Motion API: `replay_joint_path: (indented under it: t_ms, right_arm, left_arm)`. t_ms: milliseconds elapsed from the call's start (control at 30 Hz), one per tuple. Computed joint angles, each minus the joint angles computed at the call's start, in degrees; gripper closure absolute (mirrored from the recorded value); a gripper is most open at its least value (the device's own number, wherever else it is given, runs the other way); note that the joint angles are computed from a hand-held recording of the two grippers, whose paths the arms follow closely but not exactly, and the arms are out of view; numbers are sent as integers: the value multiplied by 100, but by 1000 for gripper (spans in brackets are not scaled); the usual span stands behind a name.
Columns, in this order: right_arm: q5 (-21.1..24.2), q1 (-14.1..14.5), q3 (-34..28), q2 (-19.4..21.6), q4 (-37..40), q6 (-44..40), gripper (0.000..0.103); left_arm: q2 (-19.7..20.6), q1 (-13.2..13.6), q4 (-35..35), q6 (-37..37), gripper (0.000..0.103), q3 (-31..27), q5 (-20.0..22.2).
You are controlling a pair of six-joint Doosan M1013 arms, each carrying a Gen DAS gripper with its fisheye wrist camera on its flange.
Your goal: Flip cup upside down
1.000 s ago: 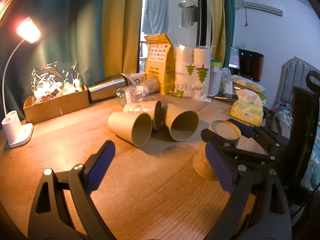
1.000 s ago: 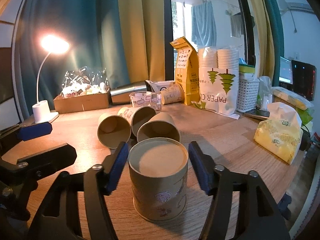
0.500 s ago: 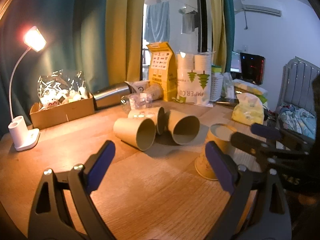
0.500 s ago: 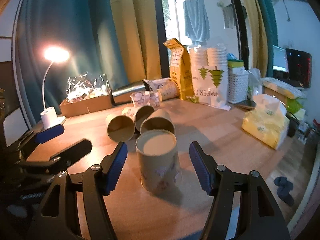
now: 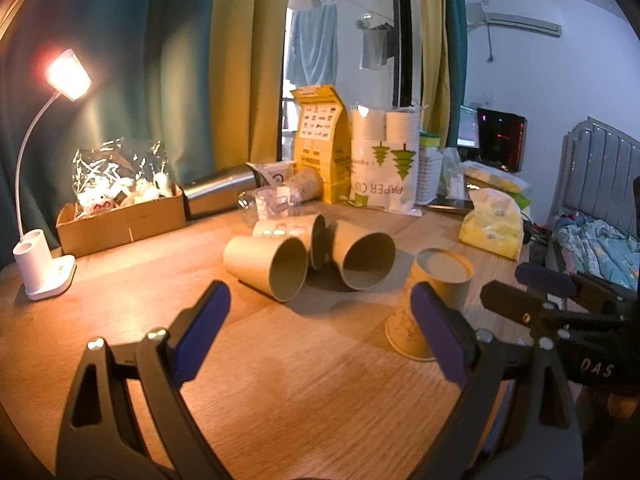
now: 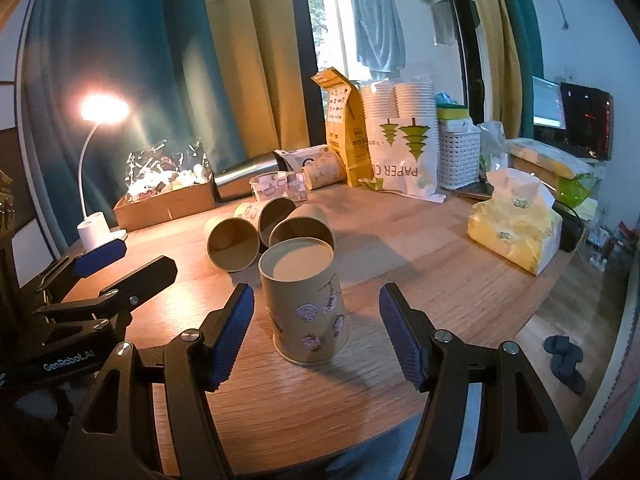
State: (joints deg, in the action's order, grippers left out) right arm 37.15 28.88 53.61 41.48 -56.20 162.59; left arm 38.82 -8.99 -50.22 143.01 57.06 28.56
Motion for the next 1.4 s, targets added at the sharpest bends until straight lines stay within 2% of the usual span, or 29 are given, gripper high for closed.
replay_joint_path:
  t_ms: [467, 767, 1400]
  right_arm:
    - [-16, -1, 51, -25, -82, 140, 35]
    - [-26, -3, 64, -30, -86, 147, 35]
    - [-38, -8, 78, -35, -89, 158, 35]
  left_arm:
    - [9, -7, 242, -216, 10, -29, 31]
    - [-15, -17, 103, 56, 10, 20, 30]
    - [-15, -24, 88, 112, 10, 21, 31]
